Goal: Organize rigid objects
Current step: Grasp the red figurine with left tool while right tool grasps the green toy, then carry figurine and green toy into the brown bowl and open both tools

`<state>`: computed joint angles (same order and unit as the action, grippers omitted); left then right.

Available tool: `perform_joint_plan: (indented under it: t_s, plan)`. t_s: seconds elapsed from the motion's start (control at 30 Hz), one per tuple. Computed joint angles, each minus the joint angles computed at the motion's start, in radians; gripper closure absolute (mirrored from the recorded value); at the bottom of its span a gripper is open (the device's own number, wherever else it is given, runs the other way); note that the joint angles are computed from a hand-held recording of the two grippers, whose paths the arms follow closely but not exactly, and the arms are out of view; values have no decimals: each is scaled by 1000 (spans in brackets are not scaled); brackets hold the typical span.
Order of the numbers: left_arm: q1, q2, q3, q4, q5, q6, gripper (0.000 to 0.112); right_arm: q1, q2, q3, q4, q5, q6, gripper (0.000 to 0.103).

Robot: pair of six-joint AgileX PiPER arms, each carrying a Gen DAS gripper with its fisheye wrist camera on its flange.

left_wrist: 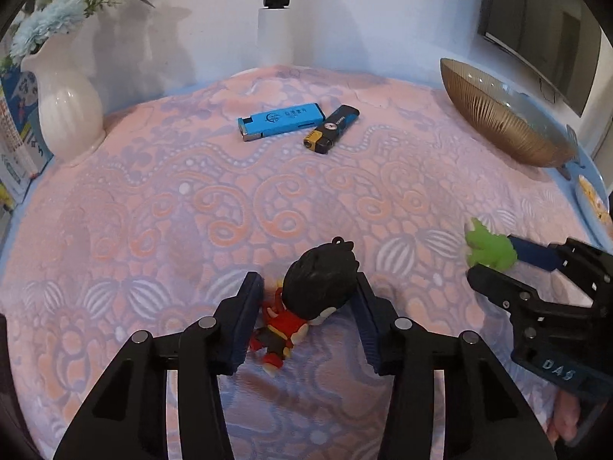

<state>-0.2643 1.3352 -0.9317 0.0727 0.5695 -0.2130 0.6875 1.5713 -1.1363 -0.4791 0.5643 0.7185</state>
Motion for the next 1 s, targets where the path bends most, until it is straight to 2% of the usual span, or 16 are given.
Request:
perform_joint_plan:
  t_s: [0.03,0.13,0.2,0.27,0.33,0.43,0.5,0.6,0.73,0.83,0.9,0.97,1.0]
  plan:
    - [-4,-1,-2,14,3,-12,69,12,-4,6,-21,-4,9,74]
    - [-28,0,-30,26,40,-18,69,57,-19,22,-87,2,36,74]
    - [-34,-12,-57,-34,59,37,69,25,-46,36,40,-7,-60,74]
    - [-69,-14,-108,-25,82,39,69,-47,-98,61,192,-32,-172,74]
    - [-104,14,-198,-33,119,48,69,-126,-169,69,262,-31,-242,74]
    - [-134,113,-391,-123,180,111,69,-286,-272,32,389,-4,-393,74]
    - [-136,207,-546,-227,234,167,69,-398,-291,-39,422,38,-461,74]
    - [-168,360,-797,-274,296,165,69,-534,-258,-146,424,77,-501,74]
    - [-232,584,-1128,-234,383,105,69,-739,-117,-288,618,151,-620,74]
    - [-273,692,-1279,-161,435,71,69,-836,-34,-336,765,188,-714,74]
    - [-288,740,-1345,-143,462,65,68,-856,7,-363,793,205,-732,74]
    - [-279,764,-1373,-197,463,106,61,-866,38,-389,809,230,-736,71]
    - [-271,757,-1357,-226,450,125,42,-874,46,-393,824,243,-738,70]
